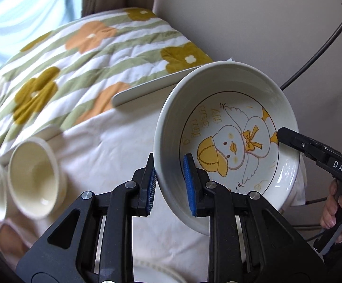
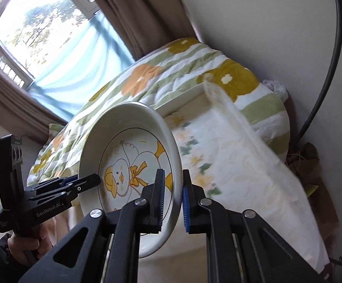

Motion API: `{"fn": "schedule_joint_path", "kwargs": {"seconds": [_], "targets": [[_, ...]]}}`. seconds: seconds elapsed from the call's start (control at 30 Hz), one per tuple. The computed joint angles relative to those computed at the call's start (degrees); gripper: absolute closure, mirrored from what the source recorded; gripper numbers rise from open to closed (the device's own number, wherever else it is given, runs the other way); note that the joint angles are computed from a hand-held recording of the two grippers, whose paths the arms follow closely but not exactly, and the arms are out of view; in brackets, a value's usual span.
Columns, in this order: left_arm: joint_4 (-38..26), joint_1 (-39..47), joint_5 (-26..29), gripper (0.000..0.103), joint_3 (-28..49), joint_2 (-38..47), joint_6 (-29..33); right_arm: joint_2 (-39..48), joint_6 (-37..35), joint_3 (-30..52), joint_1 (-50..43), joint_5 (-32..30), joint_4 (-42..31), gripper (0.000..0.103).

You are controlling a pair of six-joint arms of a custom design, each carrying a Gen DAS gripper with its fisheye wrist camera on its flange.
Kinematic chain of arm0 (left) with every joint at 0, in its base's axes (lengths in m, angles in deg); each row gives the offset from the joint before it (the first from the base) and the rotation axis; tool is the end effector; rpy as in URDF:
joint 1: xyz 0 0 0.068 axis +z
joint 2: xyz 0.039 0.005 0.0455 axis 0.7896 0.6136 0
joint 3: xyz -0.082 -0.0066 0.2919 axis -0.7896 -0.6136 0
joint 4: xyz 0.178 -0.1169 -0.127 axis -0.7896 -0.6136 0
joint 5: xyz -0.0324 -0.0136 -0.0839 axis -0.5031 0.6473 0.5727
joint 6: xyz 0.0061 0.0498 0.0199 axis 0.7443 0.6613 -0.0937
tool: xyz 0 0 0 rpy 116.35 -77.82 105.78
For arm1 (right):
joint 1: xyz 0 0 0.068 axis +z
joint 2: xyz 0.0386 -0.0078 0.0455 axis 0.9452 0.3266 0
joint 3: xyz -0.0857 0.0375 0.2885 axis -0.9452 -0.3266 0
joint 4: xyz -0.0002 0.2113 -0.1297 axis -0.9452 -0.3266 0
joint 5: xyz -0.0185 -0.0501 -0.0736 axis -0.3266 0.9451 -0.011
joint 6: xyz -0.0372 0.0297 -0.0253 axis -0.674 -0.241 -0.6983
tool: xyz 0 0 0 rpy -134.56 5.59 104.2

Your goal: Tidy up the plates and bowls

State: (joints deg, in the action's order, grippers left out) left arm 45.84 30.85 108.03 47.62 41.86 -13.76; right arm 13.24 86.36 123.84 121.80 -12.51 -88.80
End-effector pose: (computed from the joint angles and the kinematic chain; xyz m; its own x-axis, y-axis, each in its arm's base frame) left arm 0.3905 -0.1682 0.1529 -0.5497 0.7049 -0.4483 0.8303 0.5200 -0.2004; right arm 0.1763 0.1861 0.1715 -0.4827 0.7303 -0.4833 0.6122 0.6760 0.4100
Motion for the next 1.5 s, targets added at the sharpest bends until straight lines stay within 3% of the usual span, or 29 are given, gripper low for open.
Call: {"fn": "schedule_joint_path", "kwargs": {"seconds": [0.3,0.6,1.07,1.5], "targets": [[-2.37,19.2,3.5,0.083,-12.55,-11.99,10.43,10.91,-3.29,16.67,7.2,-1.64,-3.95,0.091],[-2.15,34.78,2.5,0.083,-18.2,-11.71,18.81,23.52,-6.49,25.64,10.86,-7.33,2.64,0.091],[7.34,38.17,-1.14,0.083,-25.18,-7.61,15.38,31.6,-14.31,30.31,9.61,-15.74,5.41,0.091],[16.38,35.36,-4.19,0.083,-29.05,-4.16,12.65,33.66,-17.43,30.84,8.42,-15.83,5.86,0.091]]}}
